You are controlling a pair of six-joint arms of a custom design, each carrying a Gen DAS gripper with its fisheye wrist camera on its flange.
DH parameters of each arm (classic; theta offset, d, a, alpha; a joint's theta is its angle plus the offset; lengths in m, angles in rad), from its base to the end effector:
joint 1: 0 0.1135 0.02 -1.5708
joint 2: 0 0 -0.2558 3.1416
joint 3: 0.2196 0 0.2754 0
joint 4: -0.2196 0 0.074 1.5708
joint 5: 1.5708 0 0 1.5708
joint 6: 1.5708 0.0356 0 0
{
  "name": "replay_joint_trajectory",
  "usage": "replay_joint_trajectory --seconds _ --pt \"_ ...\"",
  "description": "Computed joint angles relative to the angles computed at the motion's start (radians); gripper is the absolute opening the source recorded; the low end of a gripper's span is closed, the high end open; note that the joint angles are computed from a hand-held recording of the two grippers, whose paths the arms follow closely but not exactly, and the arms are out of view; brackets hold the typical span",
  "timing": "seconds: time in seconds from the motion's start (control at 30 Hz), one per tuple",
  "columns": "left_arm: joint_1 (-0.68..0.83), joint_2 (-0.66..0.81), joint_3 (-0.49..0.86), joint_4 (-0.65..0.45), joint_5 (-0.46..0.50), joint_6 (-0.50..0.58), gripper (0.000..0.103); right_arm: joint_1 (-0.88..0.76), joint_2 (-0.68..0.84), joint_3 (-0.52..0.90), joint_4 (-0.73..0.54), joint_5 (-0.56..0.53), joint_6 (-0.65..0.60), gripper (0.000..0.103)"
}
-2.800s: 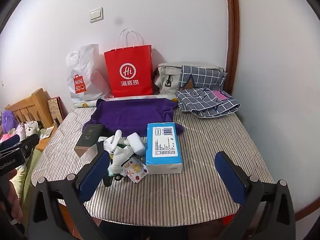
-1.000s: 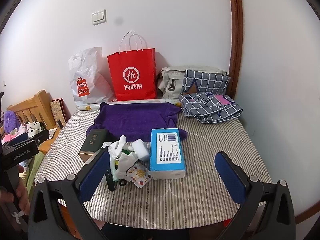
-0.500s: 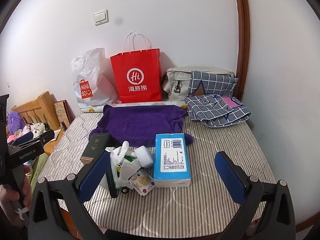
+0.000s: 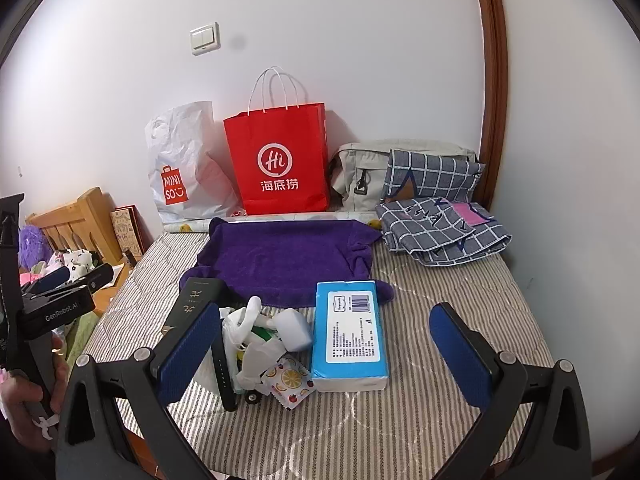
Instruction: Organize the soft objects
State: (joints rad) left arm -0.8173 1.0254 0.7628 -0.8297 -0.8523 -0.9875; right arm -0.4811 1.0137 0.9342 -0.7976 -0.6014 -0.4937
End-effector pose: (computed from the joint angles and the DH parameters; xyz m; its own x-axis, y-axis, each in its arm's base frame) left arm 0.1614 -0.1329 0.2339 -0.5373 -0.2303 -0.8114 -0.3731 0.9276 -0.0163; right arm 0.2075 -0.0856 0.2896 -0.6291 -0.1124 -0.7692 -0.2694 0.9597 0.0801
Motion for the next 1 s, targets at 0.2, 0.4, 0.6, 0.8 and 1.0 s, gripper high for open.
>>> replay_joint_trajectory --seconds 0.2,0.4,0.6,0.8,1.0 --pt "-0.019 0.003 0.002 0.007 0.002 -0.005 0.103 0.002 -0.006 -0.013 0.008 0.012 -0.007 0.103" --pt "-0.036 0.007 0.004 -0.005 0.008 -0.025 0.103 -0.004 -0.01 -0.013 0.006 0.003 -0.008 0.103" --pt "-0.053 0.009 0.003 -0.023 0.0 -0.051 0.103 0.0 -0.032 -0.021 -0.002 -0.003 -0.009 0.103" --pt "-0.071 0.005 0.001 -0.034 -0.001 -0.069 0.103 0.011 -0.041 -0.017 -0.007 0.017 -0.007 0.103" --pt "-0.072 -0.008 -0.002 -0.037 0.01 -0.065 0.103 0.004 -0.04 -0.006 -0.011 0.006 0.003 0.103"
